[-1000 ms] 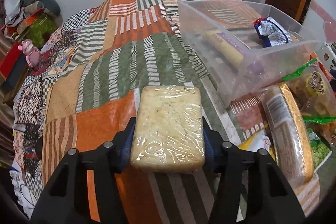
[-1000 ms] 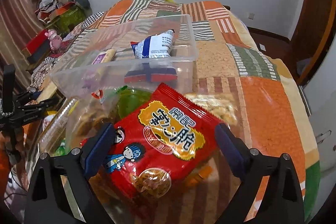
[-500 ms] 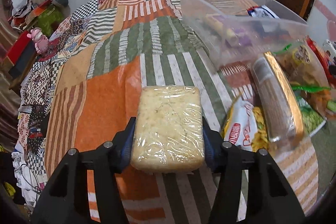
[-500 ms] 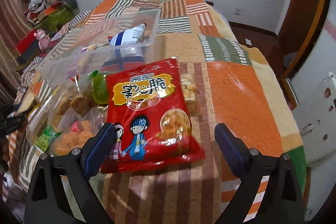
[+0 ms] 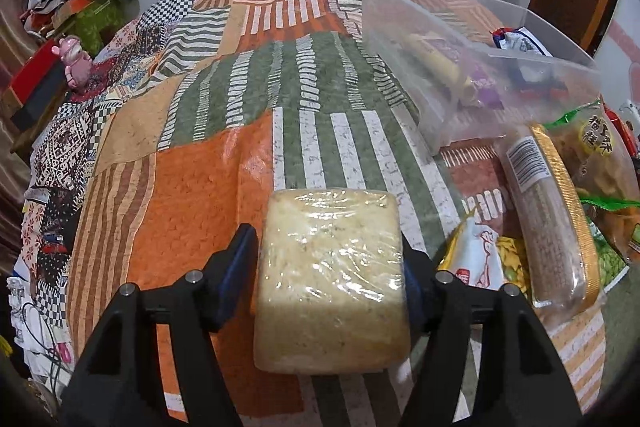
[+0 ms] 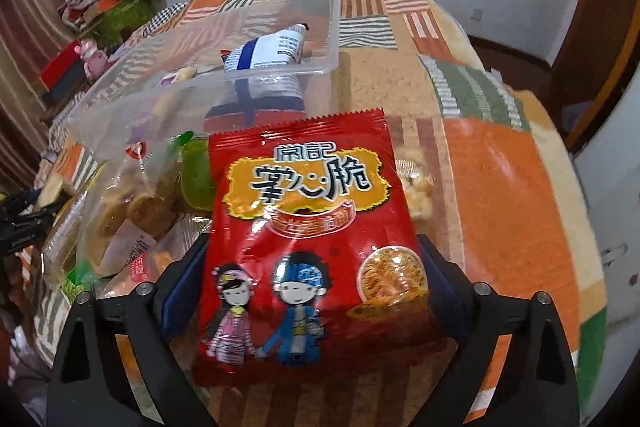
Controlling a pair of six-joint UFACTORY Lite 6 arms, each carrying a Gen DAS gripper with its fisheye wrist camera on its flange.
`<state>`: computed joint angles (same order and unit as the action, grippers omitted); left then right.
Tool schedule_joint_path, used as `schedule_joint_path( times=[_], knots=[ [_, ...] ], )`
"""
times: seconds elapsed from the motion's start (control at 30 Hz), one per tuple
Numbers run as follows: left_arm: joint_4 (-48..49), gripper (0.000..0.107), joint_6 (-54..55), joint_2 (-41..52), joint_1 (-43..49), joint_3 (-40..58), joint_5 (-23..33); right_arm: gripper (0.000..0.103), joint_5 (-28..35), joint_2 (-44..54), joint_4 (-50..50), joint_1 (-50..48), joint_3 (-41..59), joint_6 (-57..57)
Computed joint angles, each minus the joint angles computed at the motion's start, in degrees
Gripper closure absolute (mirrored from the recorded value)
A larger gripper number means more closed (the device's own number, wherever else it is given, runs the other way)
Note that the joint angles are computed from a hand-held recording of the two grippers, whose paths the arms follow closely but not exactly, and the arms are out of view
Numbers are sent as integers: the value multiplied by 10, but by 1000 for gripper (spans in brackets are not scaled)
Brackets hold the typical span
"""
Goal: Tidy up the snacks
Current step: 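Grasp the red snack bag with the right tool while the left tool lifts the bread block, then carry the bread block with the left tool while the right tool carries the red bag into the box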
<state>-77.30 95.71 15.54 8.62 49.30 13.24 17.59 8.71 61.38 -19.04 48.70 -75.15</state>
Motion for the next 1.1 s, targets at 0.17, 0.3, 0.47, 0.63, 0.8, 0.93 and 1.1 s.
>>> schedule_joint_path(
  times=[0.17,0.3,0.47,0.63,0.8,0.93,1.1],
  knots=[
    [-22,51,24,-21,-13,-17,-18,30,23,-13,31,-20,-6,-35],
    [32,51,-35,-43,-14,-25,-19,37,16,-42,46,-24,-27,-63],
    [111,52,-126,-93,-17,-34,-14,40,28,-68,65,-37,-40,-87],
    [205,52,-239,-134,-20,-20,9,40,48,-106,61,-50,-50,-87],
    [247,52,-299,-170,-31,-7,33,40,66,-142,51,-57,-50,-76],
    [274,52,-346,-185,-47,8,46,40,72,-141,60,-52,-29,-78],
    [296,52,-391,-179,-72,43,54,40,73,-134,85,-36,-4,-92]
  ],
)
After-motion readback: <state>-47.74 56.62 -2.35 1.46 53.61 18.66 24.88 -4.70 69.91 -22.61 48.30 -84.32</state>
